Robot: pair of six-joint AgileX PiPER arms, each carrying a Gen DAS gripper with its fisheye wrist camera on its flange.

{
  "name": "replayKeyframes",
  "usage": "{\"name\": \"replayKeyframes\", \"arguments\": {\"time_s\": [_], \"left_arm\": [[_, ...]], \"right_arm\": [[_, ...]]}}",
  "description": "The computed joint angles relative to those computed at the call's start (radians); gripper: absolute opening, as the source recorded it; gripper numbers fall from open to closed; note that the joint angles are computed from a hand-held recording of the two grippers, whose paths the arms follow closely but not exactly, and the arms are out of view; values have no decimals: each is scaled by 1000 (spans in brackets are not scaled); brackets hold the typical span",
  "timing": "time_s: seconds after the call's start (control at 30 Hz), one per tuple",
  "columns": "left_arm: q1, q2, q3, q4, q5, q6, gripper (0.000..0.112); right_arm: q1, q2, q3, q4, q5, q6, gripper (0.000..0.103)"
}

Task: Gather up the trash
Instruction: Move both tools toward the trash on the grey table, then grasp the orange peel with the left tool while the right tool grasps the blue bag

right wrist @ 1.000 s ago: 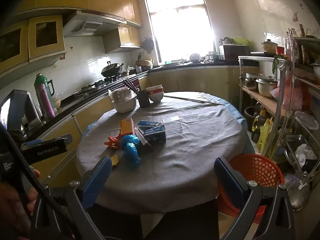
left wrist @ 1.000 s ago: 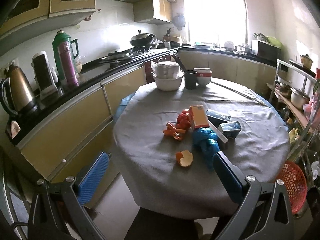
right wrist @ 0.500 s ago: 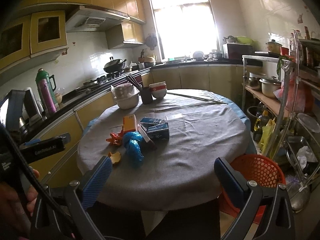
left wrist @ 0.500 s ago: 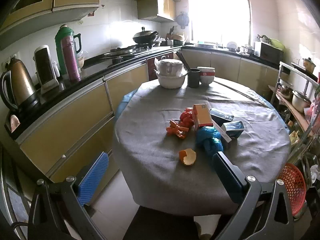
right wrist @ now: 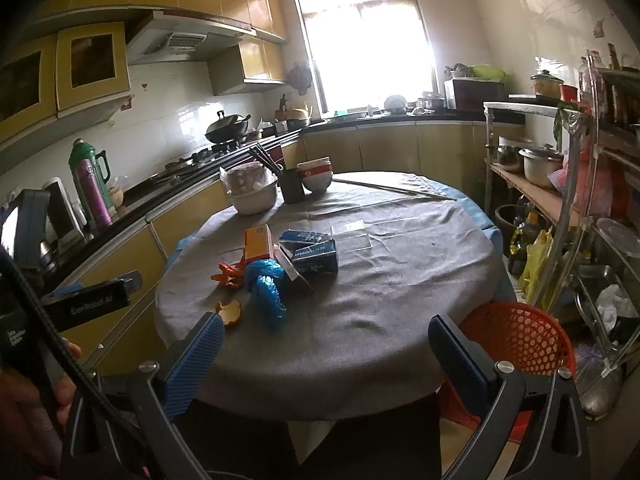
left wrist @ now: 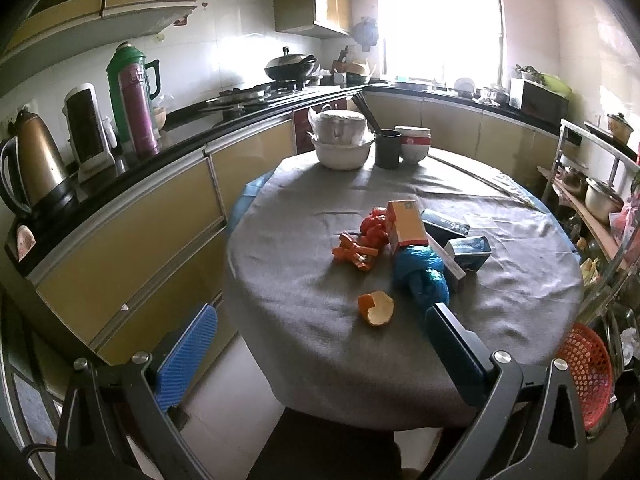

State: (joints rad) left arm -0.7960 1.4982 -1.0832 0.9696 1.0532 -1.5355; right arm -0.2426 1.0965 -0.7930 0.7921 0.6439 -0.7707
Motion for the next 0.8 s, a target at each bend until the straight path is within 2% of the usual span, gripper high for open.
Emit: {"name": "replayKeyframes", "arguments": {"time_s": [0.2,0.3,0.37,0.4,0.47,0.53,0.6,0.67,0.8], "left_arm": [[103,43,-14,-13,-57,21,103],[227,110,-53,-75,-150,104,103],[314,164,-80,-130,-228,172,103],[346,201,-107,-159,-237,213,103],[411,259,-155,-267,-263,327,103],[471,273,-162,-392,-326,423,103],[488,279,-161,-402,-351,430,103],[483,295,-177,-374,-349,445,103],[501,307,-181,-423,-405,551,96]], "right_arm": [[-33,148,-92,98,85,-72,103],[-16,308,-213,141,179,-66,103],[22,407,-289,155,208,-65,103],[51,463,-335,148,218,-52,103],[101,579,-430,140,248,-21,96],[135,679,-511,137,277,29,85],[166,792,-608,147,322,84,75],[202,875,-679,143,331,129,74],[275,1016,-837,70,328,257,70]]}}
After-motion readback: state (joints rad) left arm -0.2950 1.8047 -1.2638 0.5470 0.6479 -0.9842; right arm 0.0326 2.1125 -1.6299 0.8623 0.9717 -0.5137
